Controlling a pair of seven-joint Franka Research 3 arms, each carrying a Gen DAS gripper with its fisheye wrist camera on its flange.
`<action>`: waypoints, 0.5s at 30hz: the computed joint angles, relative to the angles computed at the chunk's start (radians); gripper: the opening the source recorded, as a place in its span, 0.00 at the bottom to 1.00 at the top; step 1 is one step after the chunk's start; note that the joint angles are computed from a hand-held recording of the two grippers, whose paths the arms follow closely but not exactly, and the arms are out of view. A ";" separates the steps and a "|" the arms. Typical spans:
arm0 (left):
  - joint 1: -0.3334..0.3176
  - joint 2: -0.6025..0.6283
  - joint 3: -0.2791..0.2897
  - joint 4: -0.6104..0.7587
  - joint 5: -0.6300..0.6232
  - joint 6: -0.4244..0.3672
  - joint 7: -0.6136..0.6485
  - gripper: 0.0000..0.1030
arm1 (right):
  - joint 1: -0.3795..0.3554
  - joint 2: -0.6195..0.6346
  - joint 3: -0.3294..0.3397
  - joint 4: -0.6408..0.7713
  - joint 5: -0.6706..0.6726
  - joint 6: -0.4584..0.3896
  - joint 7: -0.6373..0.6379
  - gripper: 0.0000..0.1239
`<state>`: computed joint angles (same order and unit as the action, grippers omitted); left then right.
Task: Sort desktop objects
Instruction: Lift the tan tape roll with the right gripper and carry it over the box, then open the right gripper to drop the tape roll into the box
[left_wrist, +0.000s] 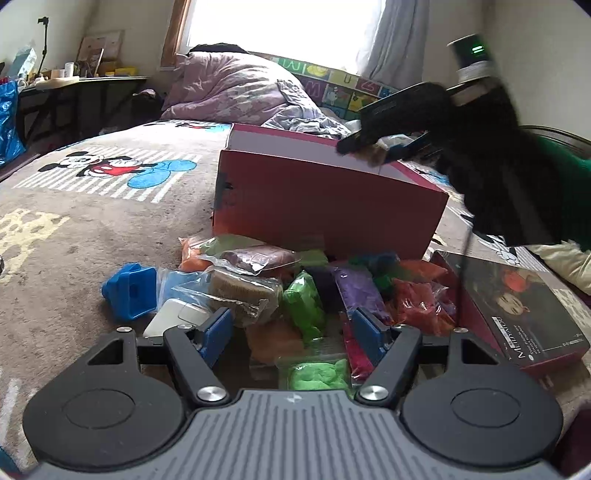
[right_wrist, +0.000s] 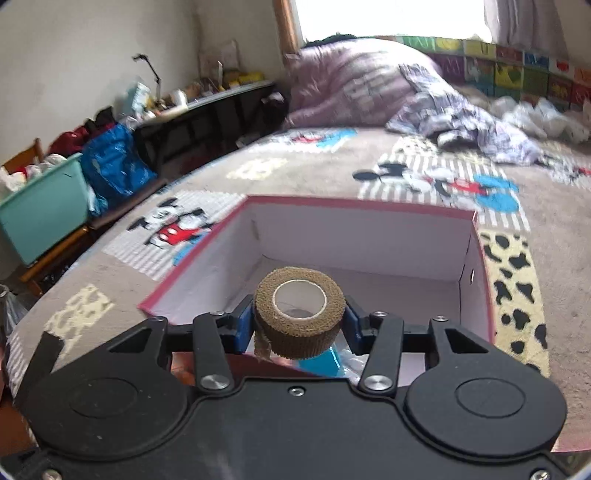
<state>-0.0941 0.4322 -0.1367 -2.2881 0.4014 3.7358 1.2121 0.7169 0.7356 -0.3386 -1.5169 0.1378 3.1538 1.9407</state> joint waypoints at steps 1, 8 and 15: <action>0.005 0.001 -0.003 0.002 0.006 -0.001 -0.005 0.69 | -0.014 0.017 0.009 0.033 0.005 -0.034 0.003 0.39; 0.042 0.009 -0.016 0.016 0.051 -0.013 -0.059 0.69 | -0.077 0.106 0.044 0.208 -0.063 -0.223 0.075 0.39; 0.054 0.011 -0.016 0.020 0.084 -0.019 -0.087 0.69 | -0.133 0.163 0.098 0.317 -0.144 -0.334 0.123 0.39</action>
